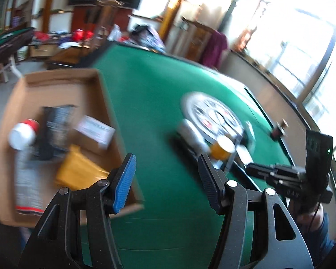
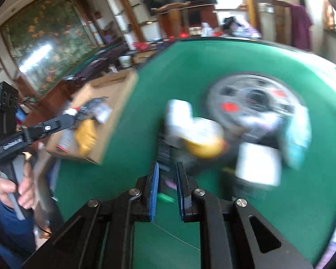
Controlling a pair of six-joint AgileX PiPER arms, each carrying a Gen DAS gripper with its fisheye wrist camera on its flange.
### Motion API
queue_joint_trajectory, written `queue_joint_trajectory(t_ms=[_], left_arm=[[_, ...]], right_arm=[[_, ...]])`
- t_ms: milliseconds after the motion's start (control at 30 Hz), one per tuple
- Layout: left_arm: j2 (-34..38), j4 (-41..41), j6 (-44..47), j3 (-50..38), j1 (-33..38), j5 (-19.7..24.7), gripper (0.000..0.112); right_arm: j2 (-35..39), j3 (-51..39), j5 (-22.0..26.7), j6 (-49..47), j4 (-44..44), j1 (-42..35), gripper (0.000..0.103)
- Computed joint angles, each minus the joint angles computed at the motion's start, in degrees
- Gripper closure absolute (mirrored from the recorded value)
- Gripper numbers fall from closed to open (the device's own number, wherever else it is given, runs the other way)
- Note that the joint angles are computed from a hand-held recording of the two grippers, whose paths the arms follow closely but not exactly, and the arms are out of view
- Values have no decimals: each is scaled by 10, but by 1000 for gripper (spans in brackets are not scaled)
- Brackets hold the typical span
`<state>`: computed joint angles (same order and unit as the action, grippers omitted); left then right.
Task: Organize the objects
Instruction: 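Move the left tool back over the table toward the black marker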
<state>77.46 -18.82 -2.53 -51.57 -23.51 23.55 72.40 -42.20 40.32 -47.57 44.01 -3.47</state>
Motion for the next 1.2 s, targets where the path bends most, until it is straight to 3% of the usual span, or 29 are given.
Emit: queue_joint_trajectory(t_ms=[100,200,400,633,767,900,967,1033,1067,1100,1200], left_arm=[[43,47,-67,-27,-60,1,54],[88,77,-122,-57,-96,10,54],[149,171,-232,-115,-137,42,54],[194,202,-260,-160,-143,73,54],[223,226,-287,-192,-146,94,54],[249,243,-306,-220,-148,110,54],[270,260,-327,-240,-149,126,54],[280,284,-355,-243,-149,120,63],[285,321,-384,-247,-153,124,82],[288,340,-396,-248,-154,131,93],[279,360,-408,-231,-154,127,98]], right_arm=[[-13,22,31,-49,-9,-82,89],[-14,49,23,-90,-23,-108,89],[-20,78,-36,-82,-65,-73,89],[5,92,-79,-129,-45,-67,87],[-11,108,-127,-80,-88,-24,90],[-1,115,-119,-168,10,-51,90],[11,110,-90,-210,57,-79,90],[18,105,-69,-235,76,-98,90],[21,104,-62,-243,84,-105,90],[23,103,-55,-248,89,-110,90],[26,101,-40,-264,99,-123,90]])
